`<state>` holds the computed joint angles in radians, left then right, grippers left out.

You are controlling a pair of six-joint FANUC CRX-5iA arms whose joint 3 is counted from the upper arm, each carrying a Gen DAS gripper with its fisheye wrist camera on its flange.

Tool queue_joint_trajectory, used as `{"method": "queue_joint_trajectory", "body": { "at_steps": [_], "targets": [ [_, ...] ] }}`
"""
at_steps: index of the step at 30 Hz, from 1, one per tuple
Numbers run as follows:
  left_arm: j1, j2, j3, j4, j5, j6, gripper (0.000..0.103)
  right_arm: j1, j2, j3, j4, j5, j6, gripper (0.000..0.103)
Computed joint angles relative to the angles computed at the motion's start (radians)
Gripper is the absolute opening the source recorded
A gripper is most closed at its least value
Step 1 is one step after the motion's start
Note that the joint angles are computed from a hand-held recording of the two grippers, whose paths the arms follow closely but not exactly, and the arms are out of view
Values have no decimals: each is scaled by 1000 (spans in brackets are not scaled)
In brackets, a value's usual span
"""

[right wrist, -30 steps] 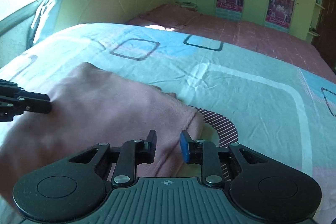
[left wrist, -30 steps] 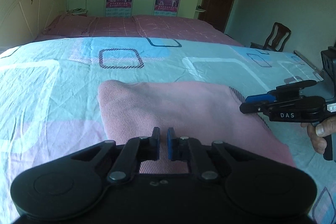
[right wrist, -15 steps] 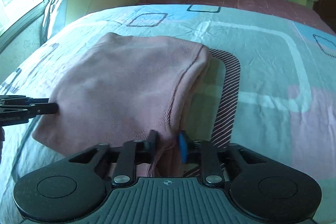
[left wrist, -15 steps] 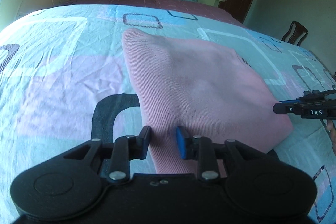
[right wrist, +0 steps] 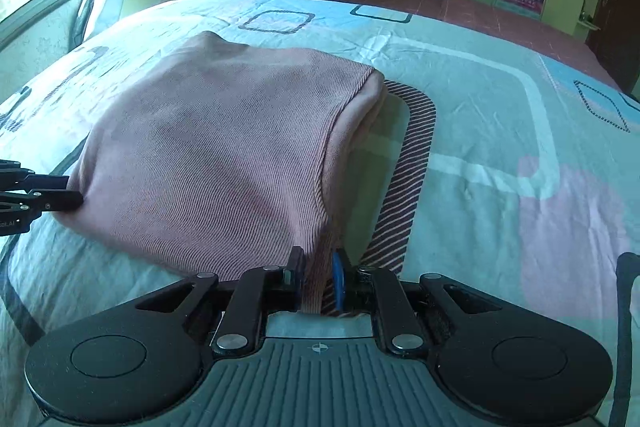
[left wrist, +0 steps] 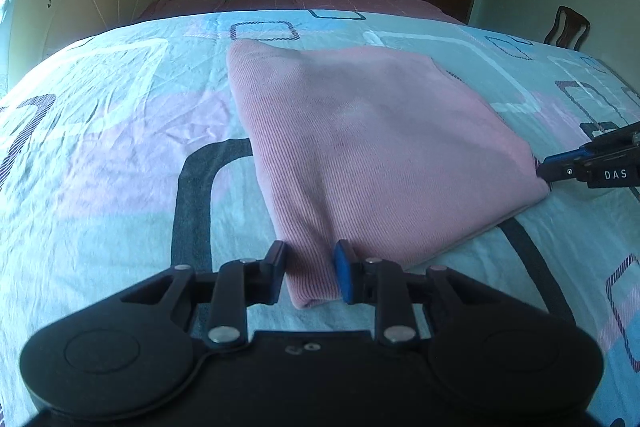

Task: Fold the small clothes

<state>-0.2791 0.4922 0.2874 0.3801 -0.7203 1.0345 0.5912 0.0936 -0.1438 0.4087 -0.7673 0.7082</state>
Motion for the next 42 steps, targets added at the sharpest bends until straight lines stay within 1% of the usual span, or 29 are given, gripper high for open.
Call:
{"method": "queue_joint_trajectory", "body": {
  "at_steps": [2,3,7,11,12,13,14,15,16,17,18,20,21,23,26,28,30,33,35,36,38,42],
  "targets": [
    [0,-16,-21,1,6,4,24,7,-1,-6,2,-30,-19,13],
    [-1,-23,-28,-5,9,13,24,9,-10,-20,8,-25,-43,13],
    [-6,-59,-74,-24,42,65,24,17,-69,-95,62,42,-174,13],
    [-22,-96,-119,-55,81,122,26,38,-117,-146,111,84,-247,13],
    [-26,-108,-136,-51,93,125,28,45,-128,-158,124,90,-261,13],
    [-30,-124,-157,-48,112,134,33,52,-140,-170,132,96,-275,13],
    [-37,-145,-182,-55,135,153,41,58,-152,-184,141,103,-291,13],
    [-44,-166,-203,-75,161,187,72,65,-167,-203,160,111,-316,13],
    [-54,-192,-229,-110,203,241,101,75,-187,-230,195,118,-360,13],
    [-63,-218,-261,-132,252,273,101,84,-204,-252,221,117,-400,16],
    [-71,-241,-288,-133,279,276,102,95,-220,-272,252,110,-443,49],
    [-82,-263,-296,-159,263,304,102,117,-278,-372,434,121,-629,102],
    [-89,-280,-305,-186,267,337,102,127,-299,-402,484,120,-672,103],
    [-102,-314,-331,-208,272,371,102,171,-336,-420,479,66,-662,103],
    [-130,-359,-329,-314,236,499,102,245,-384,-446,516,-35,-690,103],
    [-146,-390,-342,-351,225,542,102,304,-405,-448,521,-122,-705,103],
    [-161,-422,-362,-366,226,556,102,358,-419,-442,511,-192,-706,103],
    [-183,-462,-377,-384,205,587,102,443,-478,-482,564,-253,-766,103],
    [-194,-494,-400,-374,213,588,102,508,-486,-475,583,-345,-795,103],
    [-203,-510,-406,-388,216,600,102,541,-490,-474,595,-390,-810,103],
    [-224,-534,-406,-426,210,631,102,598,-505,-474,602,-455,-837,103],
    [-252,-592,-430,-461,214,665,102,702,-523,-463,604,-569,-880,103]
  ]
}}
